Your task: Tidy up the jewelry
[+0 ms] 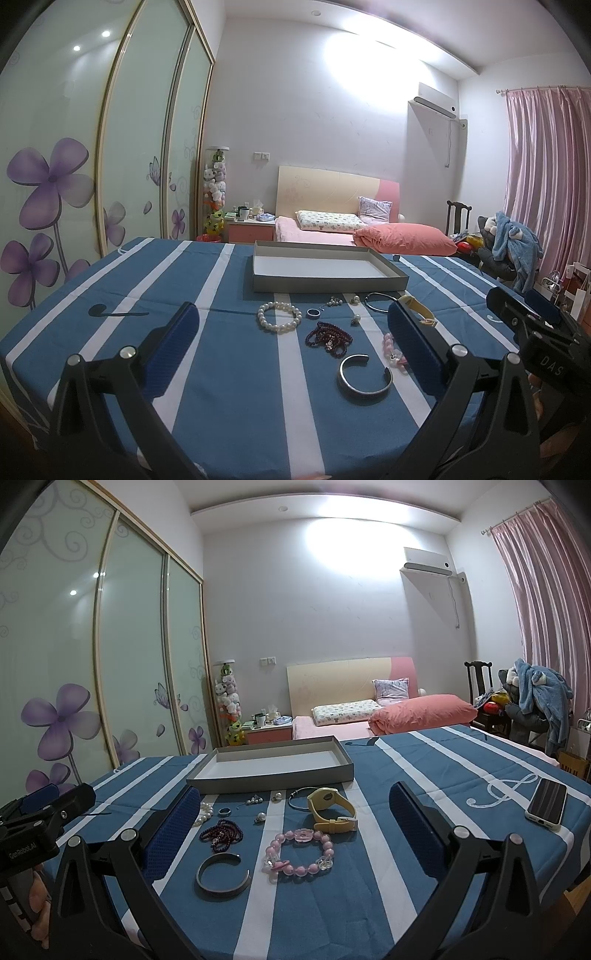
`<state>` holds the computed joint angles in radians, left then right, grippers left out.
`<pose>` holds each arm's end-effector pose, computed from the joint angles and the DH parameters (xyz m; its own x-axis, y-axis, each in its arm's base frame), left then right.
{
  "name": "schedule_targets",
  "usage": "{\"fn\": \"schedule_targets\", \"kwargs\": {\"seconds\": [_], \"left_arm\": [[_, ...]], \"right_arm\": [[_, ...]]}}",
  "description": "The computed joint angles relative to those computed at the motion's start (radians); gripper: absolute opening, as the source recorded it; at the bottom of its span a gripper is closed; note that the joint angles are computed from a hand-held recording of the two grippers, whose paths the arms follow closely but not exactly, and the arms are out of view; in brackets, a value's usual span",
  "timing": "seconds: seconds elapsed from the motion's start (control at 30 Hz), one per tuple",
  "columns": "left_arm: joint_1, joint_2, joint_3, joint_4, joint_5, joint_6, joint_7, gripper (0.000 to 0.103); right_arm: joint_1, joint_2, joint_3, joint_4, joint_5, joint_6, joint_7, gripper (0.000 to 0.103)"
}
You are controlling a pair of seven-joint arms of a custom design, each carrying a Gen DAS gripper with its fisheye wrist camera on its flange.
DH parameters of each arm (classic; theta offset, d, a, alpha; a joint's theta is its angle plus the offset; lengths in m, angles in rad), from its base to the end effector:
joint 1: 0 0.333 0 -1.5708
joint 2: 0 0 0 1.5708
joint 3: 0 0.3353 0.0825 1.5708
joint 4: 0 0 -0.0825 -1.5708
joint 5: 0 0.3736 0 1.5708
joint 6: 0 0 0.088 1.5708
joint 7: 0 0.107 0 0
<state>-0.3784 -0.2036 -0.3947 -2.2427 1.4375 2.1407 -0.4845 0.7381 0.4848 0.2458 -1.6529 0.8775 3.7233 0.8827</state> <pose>0.3811 -0.3272 0.5136 0.3609 -0.9286 0.0861 -0.2358 -0.1802 -0.9550 0.4839 0.4743 0.5051 0.4807 -0.8664 -0.1352 -0.2306 0.0238 -0.9728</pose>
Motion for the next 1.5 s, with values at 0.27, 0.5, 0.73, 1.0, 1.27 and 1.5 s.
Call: {"fn": "schedule_targets", "kwargs": {"seconds": [0.27,0.5,0.73,1.0,1.27,1.5], "left_arm": [[-0.006,0.010,-0.003,0.005,0.002,-0.007,-0.004,0.099],[-0.010,0.011,0.000,0.006,0.002,-0.008,-0.005,0.099],[-0.010,0.011,0.000,0.007,0.001,-0.009,-0.005,0.099],[-0.010,0.011,0.001,0.007,0.000,-0.009,-0.005,0.099],[-0.009,0.007,-0.001,0.006,-0.003,-0.007,-0.003,0.099],[-0.008,0.006,-0.001,0.005,-0.005,-0.007,-0.004,0.099]], "right_arm": [[-0.002,0.001,-0.001,0.000,0.000,-0.003,0.002,0.101],[-0.003,-0.001,-0.001,-0.004,-0.004,-0.005,0.008,0.101],[-0.002,-0.001,-0.002,-0.004,-0.002,-0.005,0.007,0.101],[-0.001,-0.001,-0.003,-0.002,0.002,-0.008,0.005,0.101],[0.001,-0.002,-0.004,0.001,0.008,-0.011,0.000,0.101],[0.000,-0.002,-0.004,0.001,0.008,-0.011,0.000,0.101]]}}
